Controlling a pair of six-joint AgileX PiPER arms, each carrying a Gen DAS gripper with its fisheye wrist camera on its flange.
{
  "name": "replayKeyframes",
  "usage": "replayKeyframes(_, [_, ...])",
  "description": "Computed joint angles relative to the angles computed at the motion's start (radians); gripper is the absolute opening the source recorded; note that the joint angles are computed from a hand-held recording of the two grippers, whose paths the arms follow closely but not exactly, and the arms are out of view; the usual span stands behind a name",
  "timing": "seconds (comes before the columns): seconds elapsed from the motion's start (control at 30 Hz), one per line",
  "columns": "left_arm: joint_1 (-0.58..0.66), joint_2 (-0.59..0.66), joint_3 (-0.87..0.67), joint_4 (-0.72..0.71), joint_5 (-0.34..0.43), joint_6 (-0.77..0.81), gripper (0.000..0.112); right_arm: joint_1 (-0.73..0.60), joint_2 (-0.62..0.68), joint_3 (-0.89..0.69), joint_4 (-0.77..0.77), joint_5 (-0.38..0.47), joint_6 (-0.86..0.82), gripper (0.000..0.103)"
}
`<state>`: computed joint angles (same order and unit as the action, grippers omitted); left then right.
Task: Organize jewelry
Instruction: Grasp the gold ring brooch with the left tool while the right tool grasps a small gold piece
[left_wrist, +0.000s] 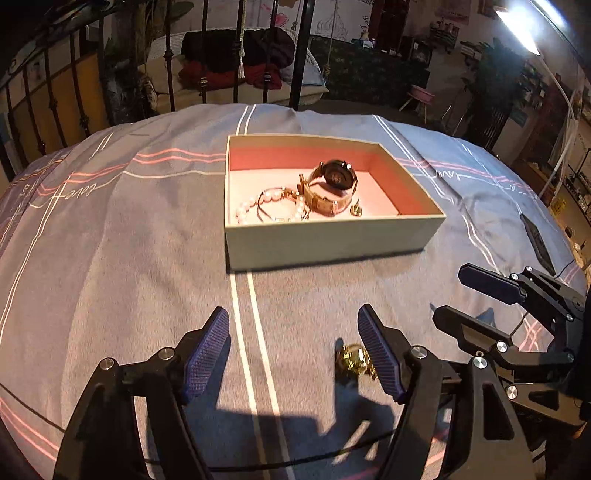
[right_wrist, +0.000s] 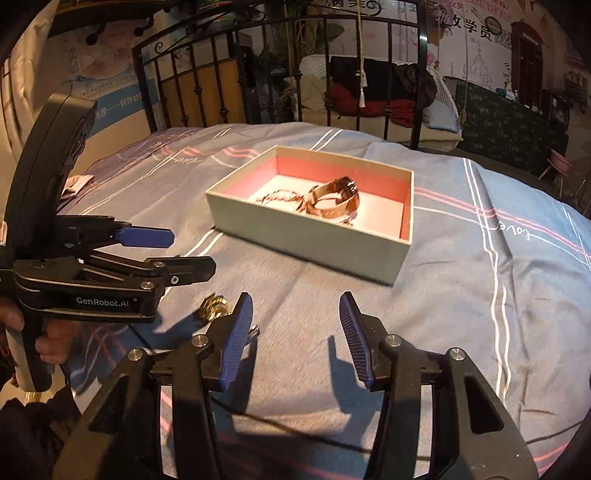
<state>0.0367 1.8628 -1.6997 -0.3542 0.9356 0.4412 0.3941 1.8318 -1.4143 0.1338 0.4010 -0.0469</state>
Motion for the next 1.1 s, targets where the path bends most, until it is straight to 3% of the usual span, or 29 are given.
replayKeyframes(0.3, [-0.011,-0.057,0.136,0.0,-0.051,0.1,0.065,0.016,-0.007,0.06,0.033,-0.005,-0.028,0.048])
replayKeyframes(0.63, [-0.054,-0.034,0.124,0.039,-0.057,0.155,0.061,0.01,0.034,0.027,0.055,0.017,-0.056,0.048])
replayKeyframes(0.73, [-0.064,-0.015,0.104,0.029,-0.064,0.174,0.049,0.011,0.049,0.006,0.054,0.024,-0.068,0.041])
replayKeyframes(0.77, [-0.063,-0.013,0.102,0.018,-0.067,0.185,0.041,0.009,0.054,-0.002,0.066,0.029,-0.085,0.035])
replayKeyframes(0.87, [-0.062,-0.013,0.101,-0.001,-0.068,0.198,0.024,0.011,0.072,-0.032,0.078,0.048,-0.112,0.03])
replayKeyframes(1.1, [-0.034,-0.005,0.074,-0.04,-0.041,0.192,0.024,0.017,0.115,-0.106,0.089,0.084,-0.148,0.03])
